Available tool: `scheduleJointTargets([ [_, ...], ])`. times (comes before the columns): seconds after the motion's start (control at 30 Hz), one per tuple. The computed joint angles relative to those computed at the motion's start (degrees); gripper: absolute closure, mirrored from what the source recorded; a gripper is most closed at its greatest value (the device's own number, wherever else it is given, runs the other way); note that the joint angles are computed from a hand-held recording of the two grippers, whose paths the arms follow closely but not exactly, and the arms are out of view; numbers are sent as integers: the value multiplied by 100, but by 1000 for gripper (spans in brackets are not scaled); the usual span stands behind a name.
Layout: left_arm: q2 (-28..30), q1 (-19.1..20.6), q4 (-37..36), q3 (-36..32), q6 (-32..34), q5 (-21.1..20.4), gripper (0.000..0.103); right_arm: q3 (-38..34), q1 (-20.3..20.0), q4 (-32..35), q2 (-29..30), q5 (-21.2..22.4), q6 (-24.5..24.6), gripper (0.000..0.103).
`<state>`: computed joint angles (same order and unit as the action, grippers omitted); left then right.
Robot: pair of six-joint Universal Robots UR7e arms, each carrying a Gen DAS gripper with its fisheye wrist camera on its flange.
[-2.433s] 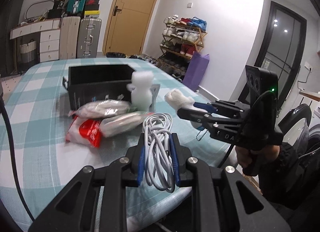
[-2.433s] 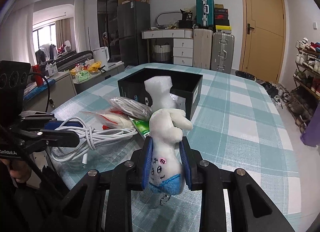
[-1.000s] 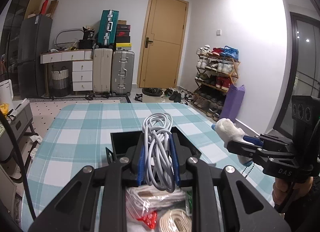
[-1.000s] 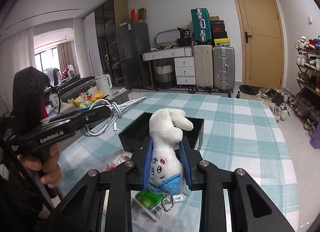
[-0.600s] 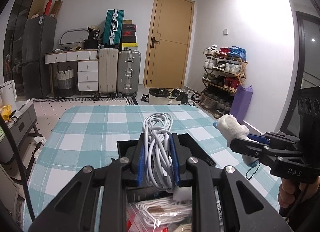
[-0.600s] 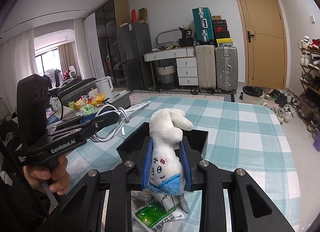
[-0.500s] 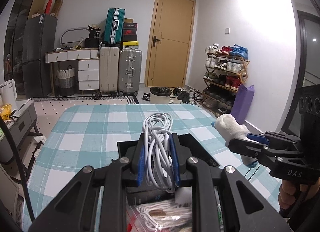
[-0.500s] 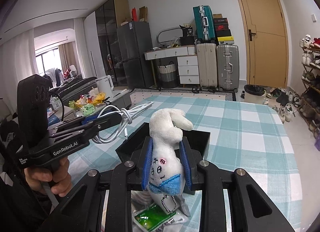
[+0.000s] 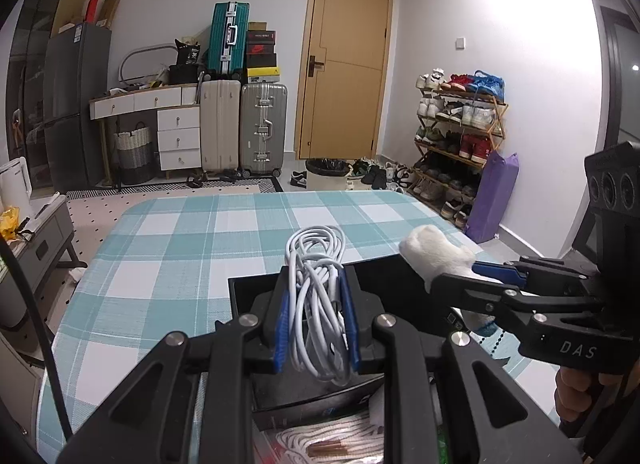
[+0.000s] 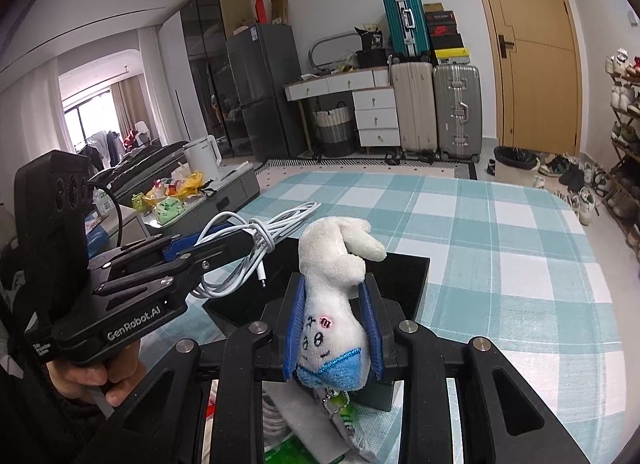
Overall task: Organize soft objects
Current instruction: 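Lower cable and doll into the black box and open both grippers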
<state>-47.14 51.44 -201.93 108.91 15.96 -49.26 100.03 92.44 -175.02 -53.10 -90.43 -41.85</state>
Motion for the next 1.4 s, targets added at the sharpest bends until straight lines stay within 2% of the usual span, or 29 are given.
scheduleJointTargets([
  [0.33,149,99,232,-189,-14,34,82,-397,-42,215,335,-191,-22,76],
  [0.87,212,195,565,-304,-71,45,81,-709,-54,149,647,-446,-161,76],
  [0.93,195,188,608,-307,-84,69,80,-715,-48,128,659,-473,-202,73],
  [1.0,141,187,621,-265,-142,56,67,-698,-41,87,653,-496,-253,71],
  [1.03,97,179,628,-223,-195,54,57,-682,-35,85,635,-505,-300,67],
  [1.13,-4,142,635,-138,-280,89,51,-599,-30,-51,571,-485,-360,60],
  [1.2,-65,122,700,-86,-344,139,44,-530,-25,-114,508,-506,-389,52],
  [1.23,-102,103,739,-54,-395,194,29,-472,-25,-146,452,-517,-410,48],
  [1.27,-133,75,753,-14,-451,294,12,-437,-30,-167,415,-520,-409,35],
  [1.3,-142,49,652,33,-442,378,6,-333,-43,-292,341,-521,-382,20],
  [1.33,-147,7,432,109,-382,474,1,-246,-62,-422,285,-486,-376,12],
  [1.4,-202,-23,331,213,-369,549,0,-72,-113,-615,147,-387,-327,6],
])
